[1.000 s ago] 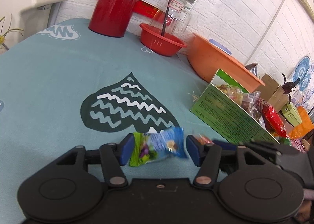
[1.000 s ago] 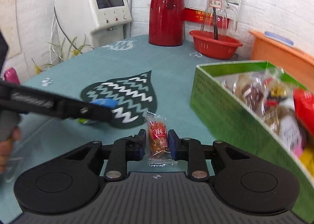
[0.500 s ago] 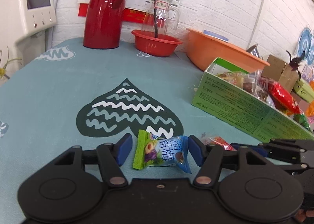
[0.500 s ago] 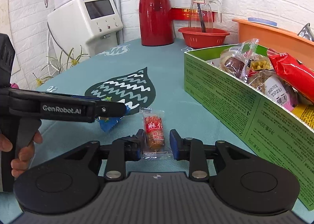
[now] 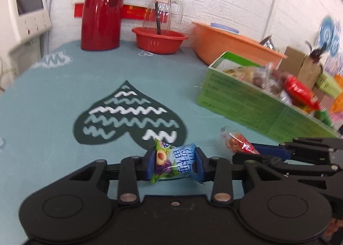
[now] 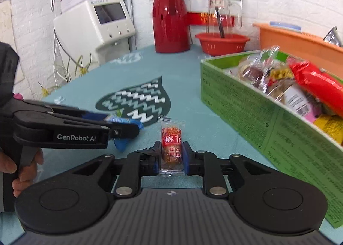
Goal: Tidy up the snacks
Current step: 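Carry both packets over the green box and open both tools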
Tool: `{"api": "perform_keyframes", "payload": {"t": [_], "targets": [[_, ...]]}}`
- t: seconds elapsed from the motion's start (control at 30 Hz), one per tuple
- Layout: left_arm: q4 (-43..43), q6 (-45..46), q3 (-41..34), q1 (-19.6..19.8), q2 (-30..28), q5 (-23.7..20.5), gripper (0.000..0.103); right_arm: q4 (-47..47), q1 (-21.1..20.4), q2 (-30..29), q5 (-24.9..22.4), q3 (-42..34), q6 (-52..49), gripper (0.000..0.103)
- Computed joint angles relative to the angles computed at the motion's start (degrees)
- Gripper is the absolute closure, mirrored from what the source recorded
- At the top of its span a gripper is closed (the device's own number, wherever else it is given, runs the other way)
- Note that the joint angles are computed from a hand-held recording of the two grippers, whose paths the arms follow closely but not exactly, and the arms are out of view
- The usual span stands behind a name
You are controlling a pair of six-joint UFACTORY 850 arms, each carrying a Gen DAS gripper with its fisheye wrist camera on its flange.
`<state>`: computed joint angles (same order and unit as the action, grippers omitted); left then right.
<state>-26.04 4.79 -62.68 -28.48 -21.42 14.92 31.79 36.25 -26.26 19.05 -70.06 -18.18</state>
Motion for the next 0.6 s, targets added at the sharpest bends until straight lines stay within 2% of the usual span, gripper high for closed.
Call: {"api": "perform_keyframes", "payload": {"t": [0.03, 0.13, 0.27, 0.37, 0.47, 0.53, 0.6], "targets": [[3.60, -3.80, 0.09, 0.01, 0.42, -0.12, 0.010, -1.11, 0.15, 1.31, 1.87, 1.57, 1.34, 0.069], [6.09, -6.21, -1.03, -1.13, 1.52, -0.22, 0.009, -1.74, 0.44, 5.29, 7.51, 6.36, 3.24, 0.069], [19.15, -18.77, -4.72, -1.97, 1.47, -0.81, 0.008, -0.55, -0.09, 10.01, 14.13, 11.70, 4.65, 0.069], [20.84, -20.20, -8.94, -2.79, -0.02, -1.44, 0.007, 2.60, -0.72, 12.96, 18.68, 14.63, 2.23, 0.069], [23.28, -23.02, -14.50, -3.22, -2.89, -2.92, 0.006, 5.73, -2.32, 14.62, 20.88, 15.84, -0.86, 0.069], [30.05, -30.35, -19.05, -3.16, -5.68, -4.74, 0.006, 7.47, -3.76, 15.03, 21.83, 16.14, -2.46, 0.069], [29.98, -30.04, -23.46, -3.36, -8.51, -6.62, 0.006, 8.50, -5.38, 15.05, 22.48, 16.43, -2.59, 0.069]]}}
